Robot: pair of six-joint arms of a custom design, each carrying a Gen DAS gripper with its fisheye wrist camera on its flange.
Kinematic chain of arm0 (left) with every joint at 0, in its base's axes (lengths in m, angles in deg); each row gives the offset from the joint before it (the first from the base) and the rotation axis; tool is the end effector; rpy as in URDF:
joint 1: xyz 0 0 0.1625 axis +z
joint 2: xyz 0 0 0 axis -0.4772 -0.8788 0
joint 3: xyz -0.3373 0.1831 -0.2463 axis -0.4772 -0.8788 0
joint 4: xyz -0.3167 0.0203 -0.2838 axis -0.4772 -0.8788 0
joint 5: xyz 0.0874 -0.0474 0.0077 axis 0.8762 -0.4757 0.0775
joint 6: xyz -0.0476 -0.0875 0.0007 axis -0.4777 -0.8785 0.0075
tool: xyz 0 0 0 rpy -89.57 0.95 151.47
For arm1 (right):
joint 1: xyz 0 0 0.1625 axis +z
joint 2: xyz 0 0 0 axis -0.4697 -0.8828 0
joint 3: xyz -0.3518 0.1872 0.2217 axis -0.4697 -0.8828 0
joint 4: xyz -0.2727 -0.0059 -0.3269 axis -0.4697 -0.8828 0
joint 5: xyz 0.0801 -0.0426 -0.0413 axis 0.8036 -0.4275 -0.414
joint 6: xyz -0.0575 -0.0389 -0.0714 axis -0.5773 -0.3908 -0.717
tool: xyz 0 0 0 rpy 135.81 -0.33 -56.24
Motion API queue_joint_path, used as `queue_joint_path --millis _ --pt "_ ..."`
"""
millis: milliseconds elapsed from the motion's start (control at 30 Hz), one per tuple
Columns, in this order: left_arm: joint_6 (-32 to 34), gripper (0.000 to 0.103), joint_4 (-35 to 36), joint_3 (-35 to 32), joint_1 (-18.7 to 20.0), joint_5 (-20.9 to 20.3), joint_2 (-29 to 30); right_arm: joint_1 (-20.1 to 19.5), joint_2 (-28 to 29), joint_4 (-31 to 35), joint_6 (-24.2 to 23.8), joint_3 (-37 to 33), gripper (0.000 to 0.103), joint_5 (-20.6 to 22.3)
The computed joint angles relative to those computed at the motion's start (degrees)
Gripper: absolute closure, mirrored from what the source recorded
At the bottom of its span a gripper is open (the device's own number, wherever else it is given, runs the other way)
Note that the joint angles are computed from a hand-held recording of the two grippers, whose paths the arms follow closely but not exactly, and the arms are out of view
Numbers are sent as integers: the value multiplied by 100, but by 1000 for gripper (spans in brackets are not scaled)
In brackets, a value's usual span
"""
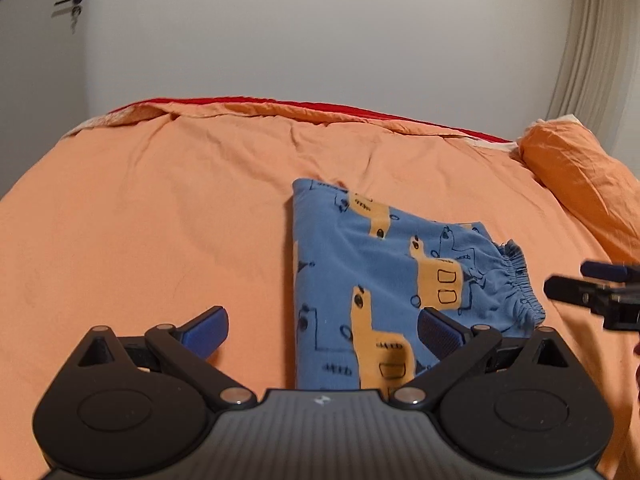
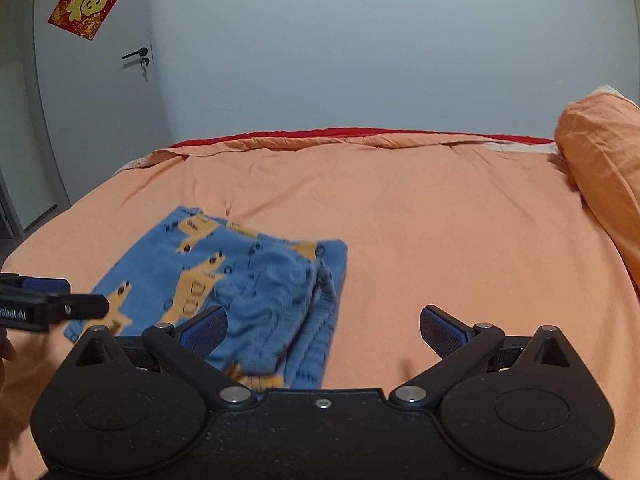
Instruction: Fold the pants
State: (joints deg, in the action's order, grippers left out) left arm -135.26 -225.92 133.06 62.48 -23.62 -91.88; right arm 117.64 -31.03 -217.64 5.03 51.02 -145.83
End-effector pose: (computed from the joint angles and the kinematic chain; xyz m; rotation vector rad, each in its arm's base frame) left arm -0.1760 -0.3891 0.1109 0.1354 2.1895 -1.1309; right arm 0.1234 -0.4804 0.1625 1.0363 -2.4298 0.8908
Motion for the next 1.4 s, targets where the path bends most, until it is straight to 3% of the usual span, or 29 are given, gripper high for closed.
queue_joint_path --millis 267,433,567,633,767,833,900,933,967,1000,1167,1400 --pt "706 0 -675 -142 220 -59 191 219 229 632 -266 -520 1 -76" --pt "1420 0 -2145 52 393 -488 552 58 443 1258 -564 -884 1 66" --pt "1185 0 -2359 148 554 -812 586 -95 487 2229 -198 -1284 1 170" --pt "1306 0 -2549 199 548 -856 586 -199 442 2534 83 -1357 2 481" --pt "1284 3 -2729 241 594 -1018 489 -303 382 3052 486 -1523 25 911" --pt "1180 15 -2821 274 646 -1173 417 -364 366 3106 747 -1566 27 1053" --pt "983 26 -2708 288 664 -1204 349 -414 359 3139 984 -1602 45 1090" --pt "903 42 -2531 272 662 -1183 305 -406 371 3035 1022 -1586 60 986" --pt "899 51 -2400 256 670 -1209 270 -408 365 3020 1006 -1575 65 948" --pt "1028 71 -2468 254 710 -1364 251 -421 361 3002 997 -1552 68 987" --pt "1134 82 -2424 177 583 -1224 285 -259 361 2577 816 -1406 80 827" --pt "2024 84 -2957 -93 476 -1034 366 -58 249 2147 721 -1370 83 970"
